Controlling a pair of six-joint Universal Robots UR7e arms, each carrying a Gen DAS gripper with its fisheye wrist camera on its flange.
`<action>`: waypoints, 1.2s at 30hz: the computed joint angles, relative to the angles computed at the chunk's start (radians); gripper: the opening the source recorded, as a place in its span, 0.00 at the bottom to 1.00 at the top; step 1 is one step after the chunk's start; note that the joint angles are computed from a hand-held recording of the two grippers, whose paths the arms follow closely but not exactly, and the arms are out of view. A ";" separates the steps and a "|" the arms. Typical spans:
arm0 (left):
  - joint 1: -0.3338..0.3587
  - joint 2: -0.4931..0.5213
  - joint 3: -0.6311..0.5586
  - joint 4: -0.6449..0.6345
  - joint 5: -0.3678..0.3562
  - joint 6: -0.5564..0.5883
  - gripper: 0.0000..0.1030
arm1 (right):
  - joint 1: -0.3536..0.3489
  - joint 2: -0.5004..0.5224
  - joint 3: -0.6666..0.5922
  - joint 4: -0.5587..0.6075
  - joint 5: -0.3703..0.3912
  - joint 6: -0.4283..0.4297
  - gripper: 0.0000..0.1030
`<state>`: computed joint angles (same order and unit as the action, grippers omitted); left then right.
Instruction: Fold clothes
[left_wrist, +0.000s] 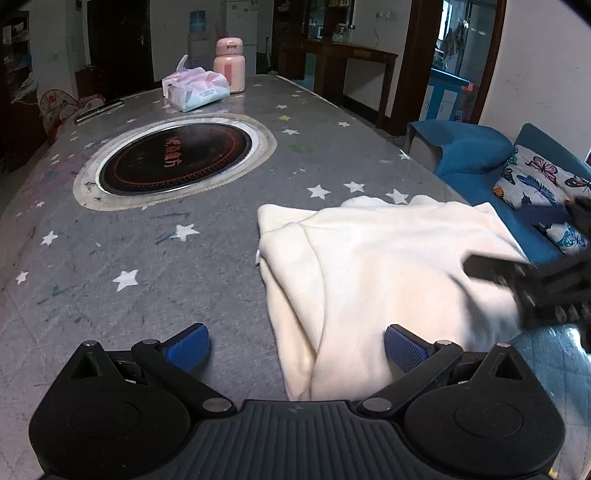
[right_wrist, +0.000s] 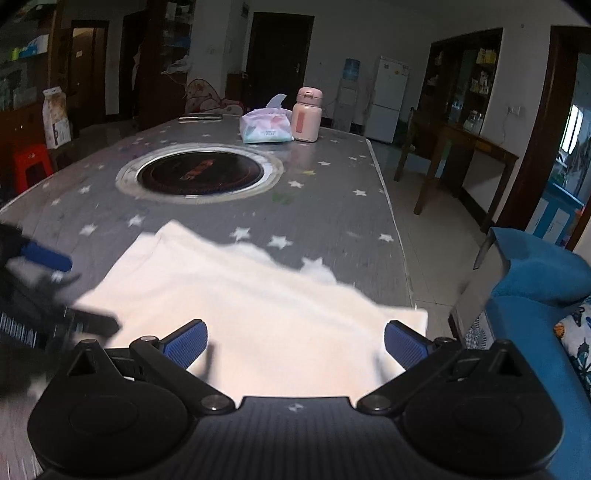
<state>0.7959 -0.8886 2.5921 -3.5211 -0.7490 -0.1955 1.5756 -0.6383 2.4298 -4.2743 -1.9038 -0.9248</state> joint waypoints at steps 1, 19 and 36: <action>0.005 0.003 -0.005 0.004 -0.004 0.000 1.00 | 0.008 0.004 -0.026 0.016 -0.019 -0.001 1.00; 0.049 -0.039 -0.026 0.057 -0.072 0.039 1.00 | -0.003 0.050 -0.254 0.206 -0.119 0.075 1.00; 0.050 -0.059 -0.030 0.094 -0.082 0.030 1.00 | 0.015 0.055 -0.273 0.295 -0.070 0.114 1.00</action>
<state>0.8463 -0.9473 2.5616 -3.4269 -0.8306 -0.1650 1.5908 -0.5837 2.1563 -3.9792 -1.9742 -0.8111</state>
